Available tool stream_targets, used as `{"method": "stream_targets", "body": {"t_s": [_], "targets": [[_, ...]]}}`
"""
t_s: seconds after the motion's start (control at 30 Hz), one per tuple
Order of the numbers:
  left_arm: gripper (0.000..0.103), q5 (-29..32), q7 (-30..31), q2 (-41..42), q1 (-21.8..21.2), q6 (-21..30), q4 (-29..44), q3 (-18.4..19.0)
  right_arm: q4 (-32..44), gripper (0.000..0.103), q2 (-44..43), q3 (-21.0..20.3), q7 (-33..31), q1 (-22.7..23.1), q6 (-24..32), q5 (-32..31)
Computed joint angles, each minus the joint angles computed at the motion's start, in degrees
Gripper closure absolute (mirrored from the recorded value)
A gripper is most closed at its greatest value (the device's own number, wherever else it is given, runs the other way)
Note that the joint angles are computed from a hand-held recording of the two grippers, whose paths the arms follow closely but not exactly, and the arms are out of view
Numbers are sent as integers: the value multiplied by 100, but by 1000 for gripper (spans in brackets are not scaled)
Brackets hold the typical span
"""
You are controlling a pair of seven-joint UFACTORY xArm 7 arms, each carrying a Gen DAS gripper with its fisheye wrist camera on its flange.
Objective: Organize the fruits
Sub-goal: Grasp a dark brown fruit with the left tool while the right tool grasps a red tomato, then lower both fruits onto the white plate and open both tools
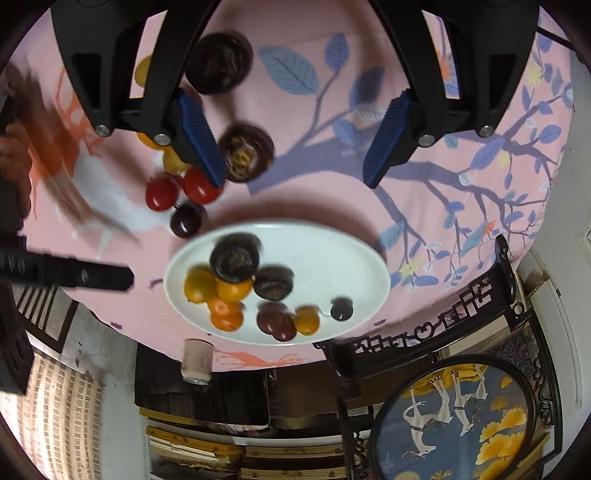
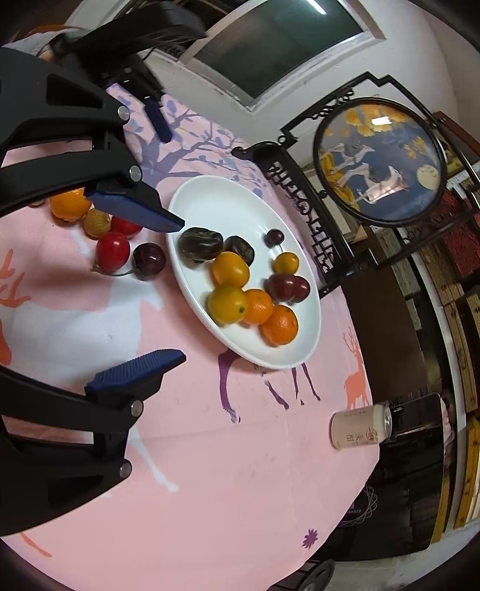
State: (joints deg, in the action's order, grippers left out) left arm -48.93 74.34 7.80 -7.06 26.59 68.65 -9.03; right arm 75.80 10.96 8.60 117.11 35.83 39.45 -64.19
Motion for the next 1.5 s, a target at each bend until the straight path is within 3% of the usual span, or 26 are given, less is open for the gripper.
{"method": "stream_targets", "body": {"t_s": [0.1, 0.23, 0.3, 0.33, 0.43, 0.5, 0.57, 0.67, 0.77, 0.83, 0.97, 1.2, 1.3, 1.5], "targets": [[23, 45, 157, -20, -48, -58, -107, -31, -8, 37, 6, 2, -9, -17, -73, 48], [22, 478, -100, 121, -145, -338, -135, -41, 6, 37, 12, -8, -68, -14, -105, 104], [12, 721, -427, 280, -113, -228, 58, -7, 9, 37, 14, -14, -91, -17, -113, 133], [11, 864, -618, 364, -105, -260, 140, 13, 3, 37, 11, -15, -101, -19, -122, 149], [11, 1474, -1358, 541, -185, -1020, 194, 114, -6, 37, 22, -19, -151, -31, -175, 220], [13, 1741, -1871, 661, -119, -934, 369, 164, 14, 37, 53, -21, -211, -34, -239, 258], [13, 1559, -1672, 660, 154, -617, 434, -94, 50, 37, 119, -24, -381, -69, -454, 394], [13, 1637, -1320, 553, 161, -1044, 116, -282, 166, 37, 309, -27, -848, -114, -865, 795], [14, 1661, -1285, 527, 205, -1012, 77, -352, 325, 37, 515, -104, -1282, -28, -1048, 1170], [16, 1563, -1323, 560, 248, -925, 158, -372, 355, 37, 591, -207, -1378, 45, -1229, 1293], [34, 1697, -1540, 650, 220, -631, 307, -301, 426, 40, 681, -370, -1523, 189, -1330, 1453], [56, 1668, -1585, 721, 262, -150, 465, -299, 590, 56, 916, -451, -2035, 270, -1300, 1972], [61, 1547, -1483, 748, 289, -5, 528, -309, 641, 73, 943, -605, -1974, 428, -1286, 1870], [62, 1399, -1416, 735, 271, 51, 537, -269, 511, 73, 808, -713, -1761, 503, -1355, 1668]]}}
